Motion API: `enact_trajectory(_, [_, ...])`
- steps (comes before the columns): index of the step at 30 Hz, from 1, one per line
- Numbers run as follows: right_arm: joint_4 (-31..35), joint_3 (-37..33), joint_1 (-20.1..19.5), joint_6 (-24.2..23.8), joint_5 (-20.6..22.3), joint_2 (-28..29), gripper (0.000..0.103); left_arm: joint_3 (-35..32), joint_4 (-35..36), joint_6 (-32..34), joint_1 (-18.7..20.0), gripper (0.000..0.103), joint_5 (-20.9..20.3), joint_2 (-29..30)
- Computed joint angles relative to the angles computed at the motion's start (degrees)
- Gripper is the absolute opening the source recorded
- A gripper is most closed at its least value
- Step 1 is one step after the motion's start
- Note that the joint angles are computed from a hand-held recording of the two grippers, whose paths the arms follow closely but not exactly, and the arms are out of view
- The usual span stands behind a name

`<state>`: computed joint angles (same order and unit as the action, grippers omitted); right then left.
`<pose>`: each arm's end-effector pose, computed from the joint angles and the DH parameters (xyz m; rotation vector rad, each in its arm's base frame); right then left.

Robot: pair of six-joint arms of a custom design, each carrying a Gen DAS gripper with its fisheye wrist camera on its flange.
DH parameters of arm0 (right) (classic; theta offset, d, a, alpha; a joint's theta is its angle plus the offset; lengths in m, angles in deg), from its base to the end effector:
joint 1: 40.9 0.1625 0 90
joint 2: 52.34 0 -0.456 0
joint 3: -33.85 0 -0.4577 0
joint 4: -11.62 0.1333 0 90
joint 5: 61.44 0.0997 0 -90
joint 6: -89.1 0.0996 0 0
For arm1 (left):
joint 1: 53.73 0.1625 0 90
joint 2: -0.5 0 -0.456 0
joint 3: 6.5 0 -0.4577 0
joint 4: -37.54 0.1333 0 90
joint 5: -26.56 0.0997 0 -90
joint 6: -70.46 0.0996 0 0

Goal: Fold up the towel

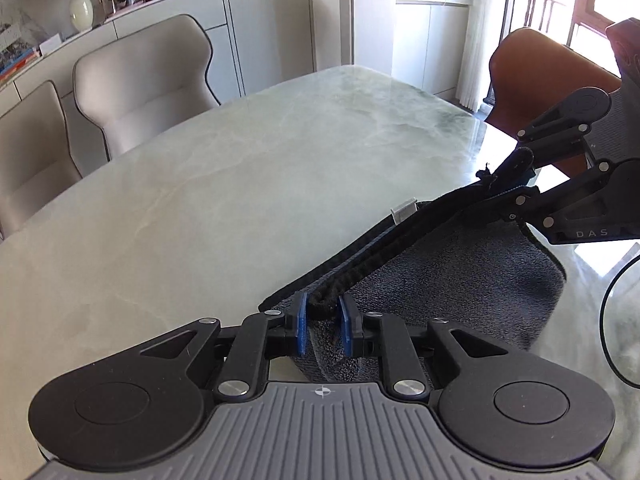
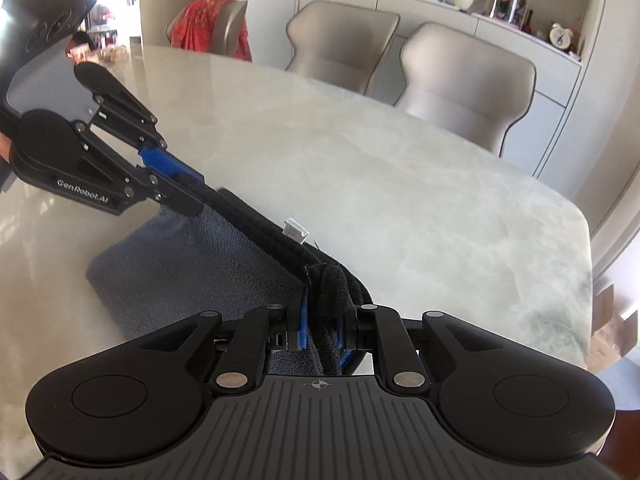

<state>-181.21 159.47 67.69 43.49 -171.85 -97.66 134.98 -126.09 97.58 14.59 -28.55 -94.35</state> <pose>0.2610 -0.4668 -0.0124 1.3419 -2.3198 0.4061 0.0284 -0.4436 0.2566 0.8473 2.3172 -0.5533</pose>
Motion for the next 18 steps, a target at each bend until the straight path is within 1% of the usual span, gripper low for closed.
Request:
enact_trajectory(9, [0.03, -2.14, -1.35, -0.11, 0.61, 1.95, 0.013, -1.6, -3.07, 1.51, 2.31, 0.018, -0.74, 3.55])
enact_trajectory(16, [-1.88, -2.41, -1.7, -0.72, 1.85, 2.43, 0.013, -0.2, -8.79, 2.47, 2.41, 0.018, -0.66, 3.6])
enact_trajectory(18, [-2.09, -2.64, -1.87, -0.53, 1.98, 2.73, 0.013, -0.04, -9.36, 2.43, 2.57, 0.018, -0.58, 3.77])
